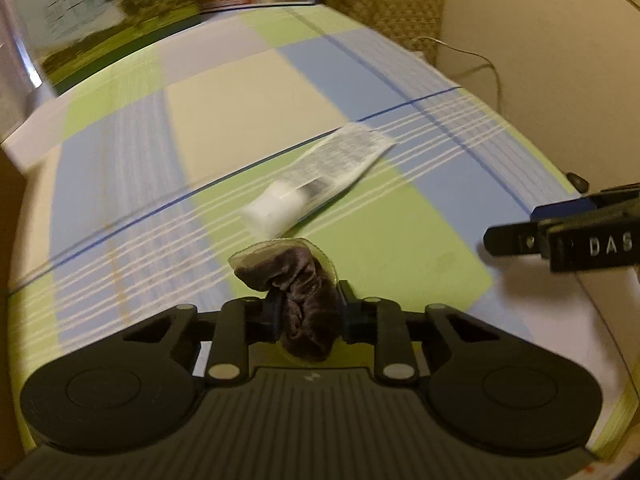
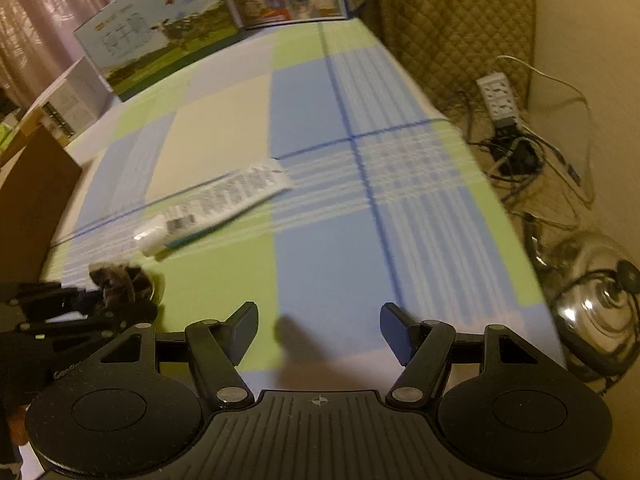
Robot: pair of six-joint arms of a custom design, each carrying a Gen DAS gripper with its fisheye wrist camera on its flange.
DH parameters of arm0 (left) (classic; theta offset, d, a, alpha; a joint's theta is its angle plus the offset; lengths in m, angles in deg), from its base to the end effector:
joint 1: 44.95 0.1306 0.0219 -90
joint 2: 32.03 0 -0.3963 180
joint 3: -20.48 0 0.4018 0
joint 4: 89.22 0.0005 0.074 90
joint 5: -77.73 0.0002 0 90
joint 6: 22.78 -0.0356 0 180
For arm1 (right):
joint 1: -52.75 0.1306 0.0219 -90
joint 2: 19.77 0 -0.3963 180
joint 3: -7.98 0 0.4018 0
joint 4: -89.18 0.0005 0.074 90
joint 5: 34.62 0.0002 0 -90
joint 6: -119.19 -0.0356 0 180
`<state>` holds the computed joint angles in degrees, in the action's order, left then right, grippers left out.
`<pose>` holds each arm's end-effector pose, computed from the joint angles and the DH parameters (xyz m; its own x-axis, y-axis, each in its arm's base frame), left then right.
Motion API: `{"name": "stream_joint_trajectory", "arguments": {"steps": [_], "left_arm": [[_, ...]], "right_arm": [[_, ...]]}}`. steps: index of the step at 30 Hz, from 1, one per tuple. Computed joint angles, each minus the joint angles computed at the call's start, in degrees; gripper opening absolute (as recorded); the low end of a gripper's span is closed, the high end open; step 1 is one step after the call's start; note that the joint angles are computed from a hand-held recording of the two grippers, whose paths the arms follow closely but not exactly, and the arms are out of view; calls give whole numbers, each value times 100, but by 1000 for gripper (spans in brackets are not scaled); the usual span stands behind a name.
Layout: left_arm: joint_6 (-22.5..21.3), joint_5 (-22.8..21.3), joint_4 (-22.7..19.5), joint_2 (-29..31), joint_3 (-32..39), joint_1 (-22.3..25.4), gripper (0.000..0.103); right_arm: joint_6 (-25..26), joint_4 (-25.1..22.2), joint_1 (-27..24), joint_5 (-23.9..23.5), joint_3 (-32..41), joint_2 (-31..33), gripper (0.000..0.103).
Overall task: Organize objects
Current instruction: 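Grasp the dark hair tie with the left gripper, then grasp the white tube with the right gripper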
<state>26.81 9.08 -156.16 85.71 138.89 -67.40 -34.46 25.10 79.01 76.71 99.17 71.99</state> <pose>0.5966 -0.2611 0.3879 -0.3259 0.7879 -0.5225 0.9224 0.3862 0.0071 0.4378 0.2010 0.4258 -0.6039 0.6328 -0.4846 0.6053 0.7597 0.2378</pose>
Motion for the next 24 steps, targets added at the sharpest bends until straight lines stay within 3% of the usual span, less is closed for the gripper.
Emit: {"name": "stream_joint_trajectory", "arguments": {"steps": [10, 15, 19, 24], "left_arm": [[843, -375, -11, 384, 655, 515, 22], [1066, -511, -172, 568, 969, 638, 22], [1130, -617, -322, 638, 1089, 673, 22], [1120, -591, -348, 585, 1021, 689, 23]], "right_arm": [[1141, 640, -279, 176, 893, 845, 65], [1392, 609, -400, 161, 1509, 1418, 65], [1665, 194, -407, 335, 2031, 1942, 65], [2044, 227, -340, 432, 1920, 1959, 65]]}}
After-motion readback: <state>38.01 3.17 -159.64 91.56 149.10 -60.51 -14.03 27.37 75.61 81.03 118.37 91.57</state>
